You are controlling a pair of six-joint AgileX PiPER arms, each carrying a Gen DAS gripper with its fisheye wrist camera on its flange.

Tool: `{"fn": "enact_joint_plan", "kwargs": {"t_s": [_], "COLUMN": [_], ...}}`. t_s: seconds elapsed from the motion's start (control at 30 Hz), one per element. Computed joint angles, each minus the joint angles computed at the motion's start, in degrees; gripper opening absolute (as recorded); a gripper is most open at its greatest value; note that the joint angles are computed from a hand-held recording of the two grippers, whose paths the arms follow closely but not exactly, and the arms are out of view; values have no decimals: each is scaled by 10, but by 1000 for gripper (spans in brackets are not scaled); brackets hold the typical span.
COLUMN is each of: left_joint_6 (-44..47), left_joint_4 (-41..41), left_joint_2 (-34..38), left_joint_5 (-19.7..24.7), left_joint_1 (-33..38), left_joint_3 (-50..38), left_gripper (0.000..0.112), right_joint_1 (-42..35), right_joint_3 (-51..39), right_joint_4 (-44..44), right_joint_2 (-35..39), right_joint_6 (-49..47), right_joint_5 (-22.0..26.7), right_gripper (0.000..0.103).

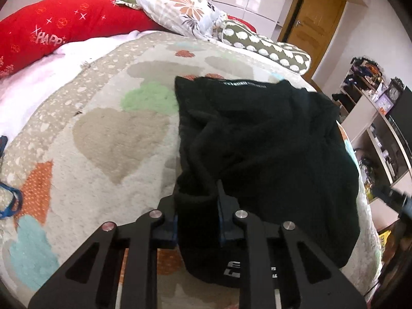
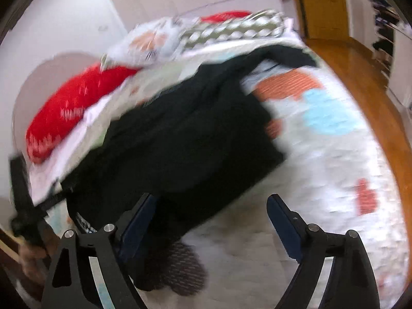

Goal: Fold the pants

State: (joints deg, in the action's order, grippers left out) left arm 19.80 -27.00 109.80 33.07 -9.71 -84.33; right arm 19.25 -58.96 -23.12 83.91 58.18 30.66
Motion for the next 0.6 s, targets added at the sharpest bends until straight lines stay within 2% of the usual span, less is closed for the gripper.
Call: {"fn": "enact_joint_plan", "kwargs": {"t_s": [0.07,0.13,0.2,0.27,0.33,0.43,0.5,0.53,0.6], "left_joint_6": [9,-4,-20,-47,-59,-85,-96,-93,-81], "left_joint_4": [-13,1,14,32,41,83,95,89,71], "left_joint_2": [-1,3,6,14,21,16,18,17,17], "left_joint_5": [3,2,3,12,17,-3,-3,-1,5], "left_joint_1": [15,23,33,40,39,23,19,21,27], "left_joint_3": [-6,-16,-26,-38,-43,-29,-28,-26,-26], "left_gripper": [18,18,18,18,18,18,18,18,18], "right_joint_1": [-36,-74,-102,-109,-109,-117,-129,-133,-142], "right_joint_3": [13,0,-36,-90,-150,-228,-236,-232,-199], "right_joint_4": [-12,-24,-8,17,37,78,132,151,193], "right_joint_2": [-24,-11,34,90,150,230,251,249,222], "right_joint_6": [7,7,-45,-107,-153,-196,-241,-255,-273], "right_joint_5": [2,8,2,10,24,39,9,-2,-28], "right_gripper": [90,90,84,63,57,53,35,11,6]}}
